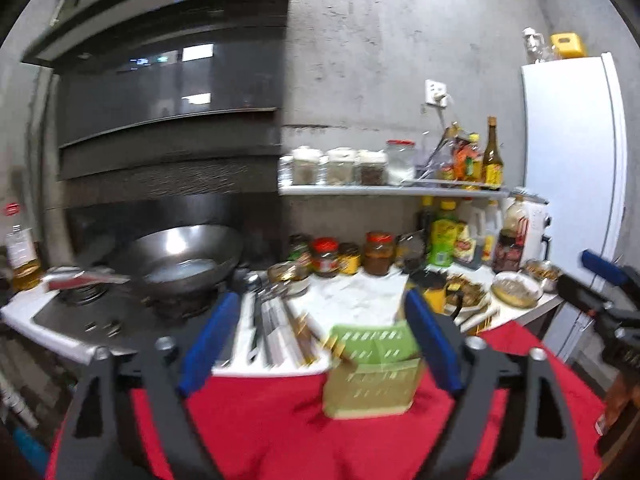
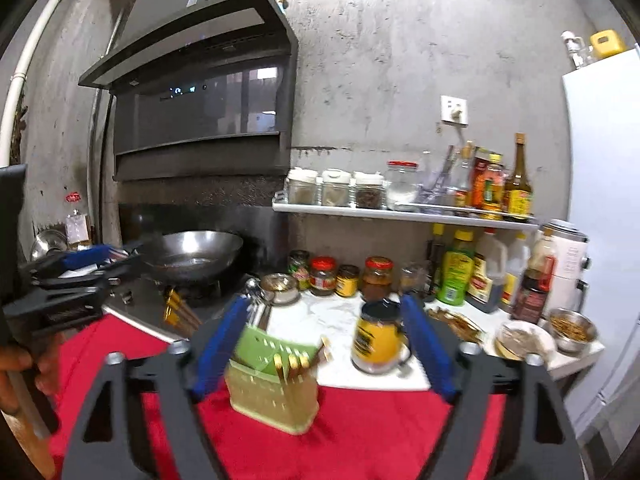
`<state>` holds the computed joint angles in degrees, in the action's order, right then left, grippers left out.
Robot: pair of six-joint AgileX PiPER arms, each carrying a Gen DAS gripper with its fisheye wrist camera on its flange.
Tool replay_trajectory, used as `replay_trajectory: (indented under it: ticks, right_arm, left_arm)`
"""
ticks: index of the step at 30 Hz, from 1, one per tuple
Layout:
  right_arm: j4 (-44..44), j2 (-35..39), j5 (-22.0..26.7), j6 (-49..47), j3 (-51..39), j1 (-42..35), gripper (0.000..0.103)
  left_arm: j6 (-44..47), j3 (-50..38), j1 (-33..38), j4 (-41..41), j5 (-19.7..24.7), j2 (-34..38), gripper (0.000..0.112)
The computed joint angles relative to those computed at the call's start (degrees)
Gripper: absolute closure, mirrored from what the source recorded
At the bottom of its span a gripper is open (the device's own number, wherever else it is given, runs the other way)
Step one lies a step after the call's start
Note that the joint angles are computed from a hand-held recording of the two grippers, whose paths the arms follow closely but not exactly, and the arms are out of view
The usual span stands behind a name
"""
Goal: Organize utensils
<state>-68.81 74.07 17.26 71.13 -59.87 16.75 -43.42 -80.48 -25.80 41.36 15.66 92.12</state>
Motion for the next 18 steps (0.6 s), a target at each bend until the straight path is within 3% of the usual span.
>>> replay_trajectory:
  ticks: [1, 6, 9, 13, 18]
  right_arm:
    - [3.2, -1.5, 0.4, -2.5, 1.3, 0.2, 0.016]
    - [13.7, -8.6, 3.7, -9.8, 8.1, 2.4, 0.006]
    - [22.1, -10.9, 9.3, -17.3, 9.4, 5.4, 0.006]
    - [14.7, -15.4, 18.2, -8.0, 13.9, 14.3, 0.006]
    - [12.7, -20.8, 30.0, -1.0, 17.8, 26.9, 0.006]
  left_arm:
    - [-3.4, 2.2, -0.5, 3.4, 0.7, -1.5, 0.015]
    - [-5.8, 13.6, -3.1, 4.5, 4.3, -10.3, 0.015]
    - [-7.9, 17.8, -6.2, 6.9, 8.1, -13.5, 0.015]
    - [-15.1, 23.7, -12.9, 13.6, 15.2, -17.8, 0.015]
    - [-20.9, 28.9, -19.9, 15.4, 23.5, -21.0, 0.015]
